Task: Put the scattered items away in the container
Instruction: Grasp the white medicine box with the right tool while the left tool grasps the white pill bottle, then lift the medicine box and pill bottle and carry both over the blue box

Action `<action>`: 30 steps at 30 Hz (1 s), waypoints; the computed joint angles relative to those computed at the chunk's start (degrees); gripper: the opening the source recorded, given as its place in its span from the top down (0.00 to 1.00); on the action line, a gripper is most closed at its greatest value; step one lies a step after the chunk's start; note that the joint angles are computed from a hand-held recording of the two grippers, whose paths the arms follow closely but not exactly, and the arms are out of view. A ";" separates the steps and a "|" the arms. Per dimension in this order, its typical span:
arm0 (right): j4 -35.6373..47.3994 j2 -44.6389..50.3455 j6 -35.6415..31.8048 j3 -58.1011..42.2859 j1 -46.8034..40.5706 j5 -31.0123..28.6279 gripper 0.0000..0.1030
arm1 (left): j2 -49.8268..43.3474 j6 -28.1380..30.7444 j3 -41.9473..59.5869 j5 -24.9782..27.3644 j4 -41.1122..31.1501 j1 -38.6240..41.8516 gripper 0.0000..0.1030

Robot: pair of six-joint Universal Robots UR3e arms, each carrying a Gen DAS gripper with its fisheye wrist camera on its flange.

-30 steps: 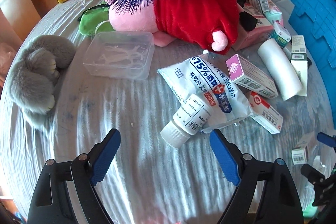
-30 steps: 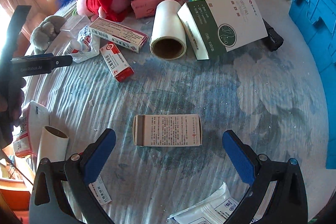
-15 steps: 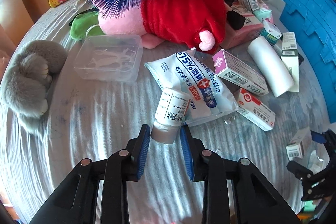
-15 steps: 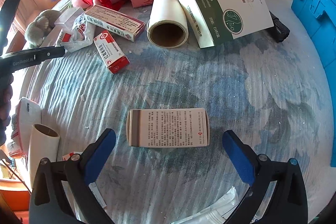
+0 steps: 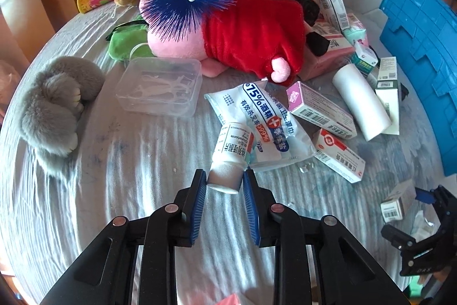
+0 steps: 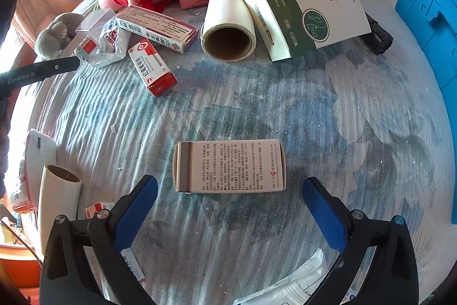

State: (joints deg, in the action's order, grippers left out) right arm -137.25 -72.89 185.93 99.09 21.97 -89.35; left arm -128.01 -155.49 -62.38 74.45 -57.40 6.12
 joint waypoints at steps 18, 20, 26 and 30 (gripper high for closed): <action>4.93 -4.21 -3.64 -2.13 -2.19 0.68 0.40 | 3.71 0.01 0.19 -1.40 -1.72 1.63 0.76; 5.19 -5.46 -3.39 -1.60 -1.69 0.77 0.40 | 4.32 -0.14 0.67 -1.73 -2.49 1.87 0.76; 8.02 -6.79 -3.54 -5.00 -1.50 1.26 0.40 | 6.34 -0.85 3.12 -2.44 -5.58 2.13 0.76; 9.73 -5.44 -2.48 -9.75 -0.10 0.40 0.40 | 7.50 -0.96 5.32 -2.42 -7.66 1.83 0.76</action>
State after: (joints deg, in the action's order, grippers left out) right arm -127.51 -78.32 183.45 89.34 21.88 -88.95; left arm -120.51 -156.45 -57.06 72.03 -65.06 7.95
